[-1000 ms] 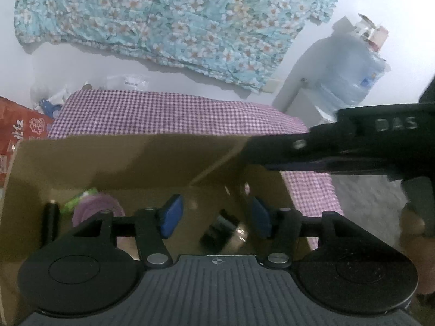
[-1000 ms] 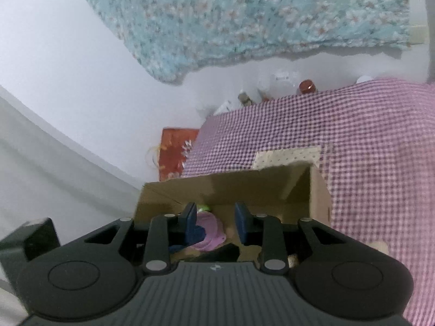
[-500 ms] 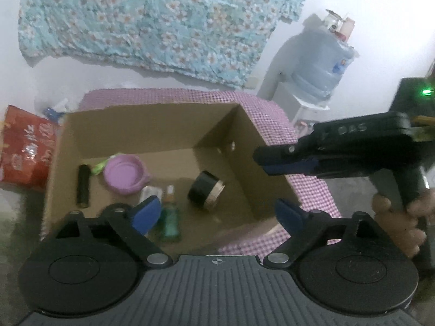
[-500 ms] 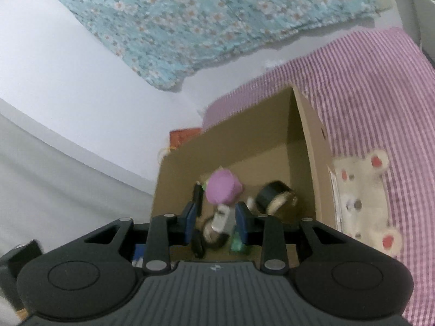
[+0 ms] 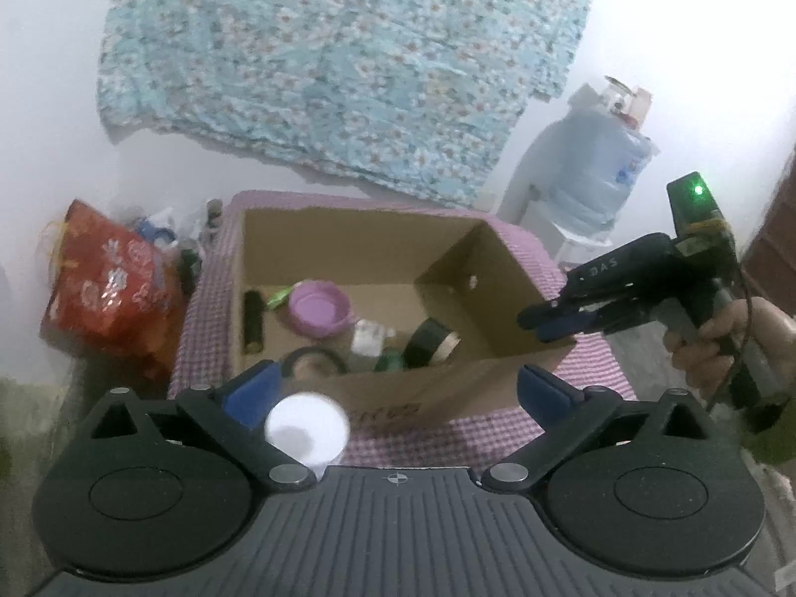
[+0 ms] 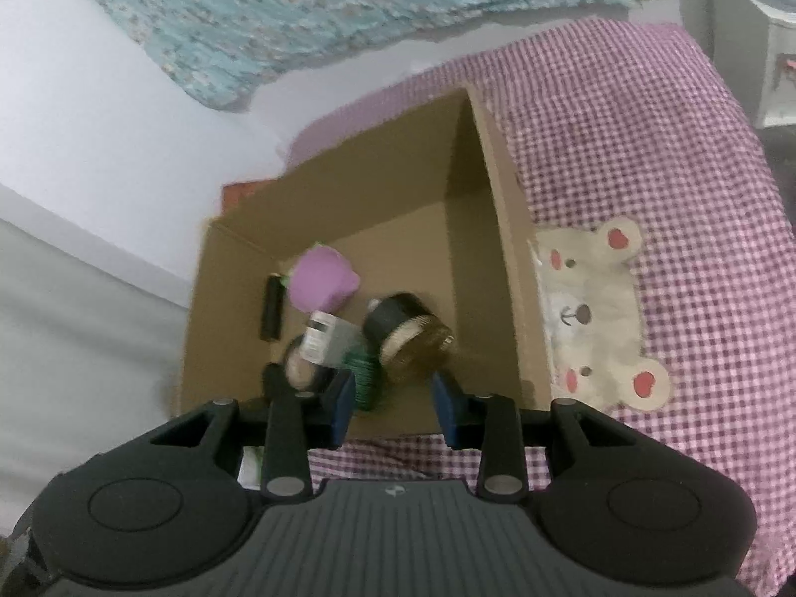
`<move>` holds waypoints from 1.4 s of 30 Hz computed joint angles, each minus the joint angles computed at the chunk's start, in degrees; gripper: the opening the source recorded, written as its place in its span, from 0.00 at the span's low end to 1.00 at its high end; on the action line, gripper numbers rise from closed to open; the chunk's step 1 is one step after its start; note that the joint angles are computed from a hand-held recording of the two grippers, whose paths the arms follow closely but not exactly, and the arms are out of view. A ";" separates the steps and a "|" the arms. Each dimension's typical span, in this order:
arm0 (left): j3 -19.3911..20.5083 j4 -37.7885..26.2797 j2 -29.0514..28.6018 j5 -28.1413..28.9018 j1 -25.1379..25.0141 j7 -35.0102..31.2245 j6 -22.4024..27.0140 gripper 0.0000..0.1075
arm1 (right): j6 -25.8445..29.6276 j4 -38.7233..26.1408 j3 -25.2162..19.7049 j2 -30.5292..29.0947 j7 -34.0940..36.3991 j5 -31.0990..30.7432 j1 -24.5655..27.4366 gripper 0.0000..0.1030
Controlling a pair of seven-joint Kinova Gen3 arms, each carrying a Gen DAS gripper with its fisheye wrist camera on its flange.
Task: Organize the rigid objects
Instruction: 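Regrip the jar in the box with the right tool, set it lid-up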
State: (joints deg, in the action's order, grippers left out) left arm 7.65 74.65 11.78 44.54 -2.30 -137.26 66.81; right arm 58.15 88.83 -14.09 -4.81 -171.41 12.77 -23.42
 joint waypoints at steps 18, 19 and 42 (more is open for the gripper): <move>-0.80 2.51 3.56 6.32 -7.05 -4.71 1.00 0.95 | 5.86 -10.98 7.15 13.11 1.46 -10.06 0.49 0.43; -0.78 2.55 3.66 6.49 -7.23 -4.84 1.02 0.95 | 5.86 -11.22 7.47 13.65 1.34 -10.29 0.59 0.43; -0.74 1.85 5.16 4.84 -8.77 -1.90 1.10 0.95 | 7.34 -24.59 11.51 24.04 4.32 -5.50 -1.66 0.43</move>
State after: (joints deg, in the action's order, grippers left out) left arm 6.91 76.50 16.94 49.38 -11.08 -139.16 67.92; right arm 65.49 64.24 -2.58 19.23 -167.10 7.27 -25.08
